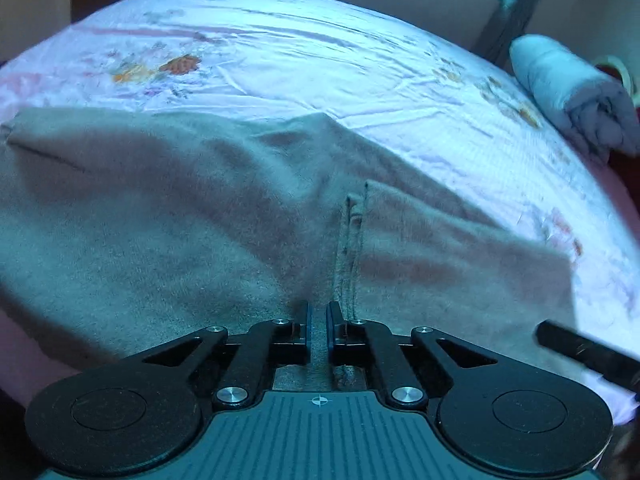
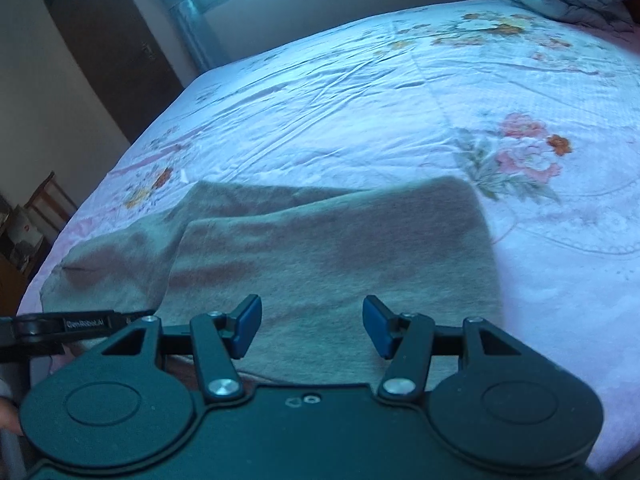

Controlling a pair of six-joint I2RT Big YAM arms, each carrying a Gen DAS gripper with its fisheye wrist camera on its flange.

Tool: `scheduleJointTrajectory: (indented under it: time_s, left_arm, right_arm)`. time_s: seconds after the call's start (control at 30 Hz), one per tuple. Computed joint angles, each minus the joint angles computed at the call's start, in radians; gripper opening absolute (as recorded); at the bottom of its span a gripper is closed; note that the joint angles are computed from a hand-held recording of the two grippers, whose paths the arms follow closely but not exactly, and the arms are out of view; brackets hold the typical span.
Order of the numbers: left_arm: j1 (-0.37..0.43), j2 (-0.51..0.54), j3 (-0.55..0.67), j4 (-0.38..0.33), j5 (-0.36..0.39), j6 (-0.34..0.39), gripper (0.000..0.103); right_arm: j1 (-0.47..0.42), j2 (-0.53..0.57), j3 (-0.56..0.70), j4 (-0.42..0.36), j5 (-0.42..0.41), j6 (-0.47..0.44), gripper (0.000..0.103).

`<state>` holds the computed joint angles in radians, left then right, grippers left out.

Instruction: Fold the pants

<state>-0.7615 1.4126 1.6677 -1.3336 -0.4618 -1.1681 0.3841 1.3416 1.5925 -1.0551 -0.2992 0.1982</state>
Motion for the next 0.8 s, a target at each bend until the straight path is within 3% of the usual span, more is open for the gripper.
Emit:
scheduleJointTrajectory:
  time_s: [0.03, 0.1, 0.13, 0.2, 0.27, 0.37, 0.43, 0.53, 0.67, 0.8]
  left_arm:
    - [0.006, -0.015, -0.007, 0.006, 0.003, -0.02, 0.022]
    - [0.013, -0.045, -0.013, -0.029, -0.034, -0.082, 0.081]
    - [0.008, -0.057, -0.015, -0.053, -0.077, -0.122, 0.087]
    - [0.008, -0.089, -0.023, -0.106, -0.143, -0.172, 0.088]
    - [0.026, -0.12, -0.036, -0.157, -0.154, -0.205, 0.088]
    - [0.057, -0.186, -0.1, -0.218, -0.153, -0.316, 0.088]
    - [0.074, -0.238, -0.158, -0.241, -0.143, -0.415, 0.088]
    - [0.079, -0.292, -0.22, -0.279, -0.145, -0.505, 0.088]
    - [0.1, -0.364, -0.309, -0.261, -0.123, -0.569, 0.088]
    - [0.144, -0.399, -0.364, -0.213, -0.095, -0.569, 0.088]
  right_arm:
    - [0.006, 0.001, 0.001, 0.004, -0.002, 0.002, 0.048]
    - [0.02, 0.003, 0.006, 0.007, -0.002, -0.014, 0.048]
    - [0.028, 0.004, 0.009, 0.012, 0.004, -0.027, 0.048]
    - [0.045, 0.008, 0.015, 0.021, 0.007, -0.053, 0.048]
    - [0.064, 0.021, 0.031, 0.025, -0.003, -0.069, 0.047]
    - [0.107, 0.041, 0.053, 0.043, -0.026, -0.082, 0.044]
    - [0.146, 0.058, 0.073, 0.051, -0.033, -0.098, 0.031]
    - [0.194, 0.088, 0.104, 0.048, -0.053, -0.102, 0.026]
    - [0.247, 0.119, 0.132, 0.039, -0.053, -0.116, 0.025]
    - [0.276, 0.134, 0.146, 0.026, -0.055, -0.116, 0.025]
